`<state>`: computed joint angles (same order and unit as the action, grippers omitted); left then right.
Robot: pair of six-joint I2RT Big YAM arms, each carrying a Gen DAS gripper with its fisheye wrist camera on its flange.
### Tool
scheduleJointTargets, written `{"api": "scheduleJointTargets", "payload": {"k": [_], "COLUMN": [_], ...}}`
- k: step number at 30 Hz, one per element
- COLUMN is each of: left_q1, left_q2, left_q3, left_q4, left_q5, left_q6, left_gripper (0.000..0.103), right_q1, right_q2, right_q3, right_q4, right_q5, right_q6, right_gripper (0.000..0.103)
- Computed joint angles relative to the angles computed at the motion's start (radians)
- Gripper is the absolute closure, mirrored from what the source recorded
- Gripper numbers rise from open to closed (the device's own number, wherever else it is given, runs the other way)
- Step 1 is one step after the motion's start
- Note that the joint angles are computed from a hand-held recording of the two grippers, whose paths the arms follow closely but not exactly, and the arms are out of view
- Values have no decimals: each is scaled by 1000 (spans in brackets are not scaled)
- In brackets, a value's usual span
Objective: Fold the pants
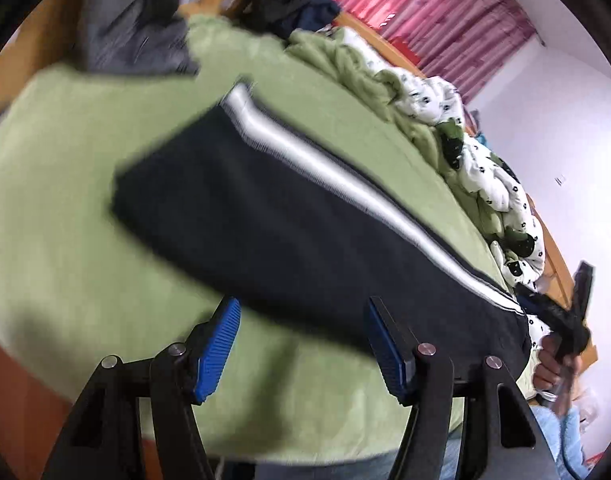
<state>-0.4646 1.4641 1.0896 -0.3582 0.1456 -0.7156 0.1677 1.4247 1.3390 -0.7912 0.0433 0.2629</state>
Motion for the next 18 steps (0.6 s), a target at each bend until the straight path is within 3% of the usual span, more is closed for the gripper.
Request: {"api": "scheduleJointTargets", "payload": {"k": [2,3,4,6,8,10,11,12,13,15,18], "left_q1": [5,15,22,32,27,24,26,36,45,75,75], "left_q2": [5,0,-1,12,33,47,47,44,36,-3,-17], "left_q3": [-53,-99,-121,-134,-113,-85,-83,-77,-71,-101,-91], "left_q4": [73,173,228,301,312,296,303,304,282,328,244], "left_q5": [12,23,28,21,-18,-42,-39,-33,-50,-2,-31], "left_q6": [-75,-139,-180,-284,-326,-334,-331,-319,-304,-272,-172], "left_gripper": [42,42,41,41,41,43,54,90,97,96,96], "right_q1": [28,38,50,73,92,113,118,124,129,135,132], "right_q2": [-30,-44,-58,-81,-93,-104,-106,-109,-111,-116,-126], "right_q3": [-5,-6,-6,1,14,23,25,26,26,22,7], "right_q4": [-27,-36,-46,-62,-72,-78,-78,-81,-84,-93,-98], "right_q5": [17,25,36,58,80,106,111,115,120,132,130], "right_q6": [0,-1,-3,-12,-19,-13,-11,-7,-3,6,16], "right_gripper": [38,38,38,38,38,38,38,38,38,38,38]}}
